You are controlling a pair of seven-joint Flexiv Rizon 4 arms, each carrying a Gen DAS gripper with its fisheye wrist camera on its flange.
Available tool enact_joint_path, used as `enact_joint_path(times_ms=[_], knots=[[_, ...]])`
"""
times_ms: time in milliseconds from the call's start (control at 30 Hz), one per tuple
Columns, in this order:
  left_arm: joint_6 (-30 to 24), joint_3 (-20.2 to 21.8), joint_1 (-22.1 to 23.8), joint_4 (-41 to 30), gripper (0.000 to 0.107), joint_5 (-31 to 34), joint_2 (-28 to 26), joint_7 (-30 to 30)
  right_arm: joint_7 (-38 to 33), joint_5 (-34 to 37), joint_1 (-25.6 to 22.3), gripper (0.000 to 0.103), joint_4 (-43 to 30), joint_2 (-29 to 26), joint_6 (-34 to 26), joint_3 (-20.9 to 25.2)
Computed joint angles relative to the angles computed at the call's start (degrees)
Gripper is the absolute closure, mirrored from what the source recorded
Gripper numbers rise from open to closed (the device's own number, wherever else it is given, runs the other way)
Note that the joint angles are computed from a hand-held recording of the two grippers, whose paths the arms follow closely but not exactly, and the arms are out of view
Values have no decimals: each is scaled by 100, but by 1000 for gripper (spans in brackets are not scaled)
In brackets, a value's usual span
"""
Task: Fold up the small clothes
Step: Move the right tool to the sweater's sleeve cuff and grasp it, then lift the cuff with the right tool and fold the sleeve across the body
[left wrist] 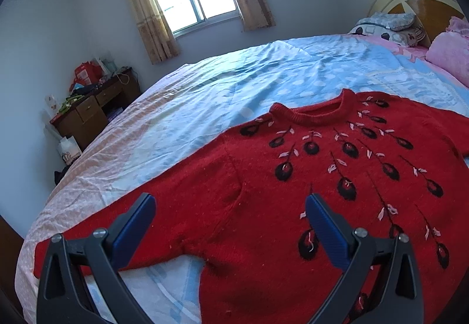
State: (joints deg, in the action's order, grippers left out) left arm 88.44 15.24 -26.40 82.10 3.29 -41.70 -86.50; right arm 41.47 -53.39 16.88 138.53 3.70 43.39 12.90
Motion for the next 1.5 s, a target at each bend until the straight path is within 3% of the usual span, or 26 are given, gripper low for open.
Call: enact_joint_path(times_ms=[67, 300, 567, 900, 1500], knots=[[17, -25, 31, 41, 4, 1, 29, 4, 166, -88, -30, 93, 50, 48, 94, -6], [107, -160, 236, 216, 4, -98, 162, 58, 89, -276, 112, 95, -308, 167, -540, 141], [196, -352, 482, 465, 4, -274, 280, 168, -721, -579, 391, 95, -1367, -90, -1466, 170], [512, -864, 998, 929, 4, -612, 522, 503, -1947, -1351, 951, 95, -3136, -1066, -1961, -129], [756, -1297, 1598, 1290, 4, -1208, 522, 941, -3841, -1569, 2095, 96, -5918, -2895, -1605, -1131]])
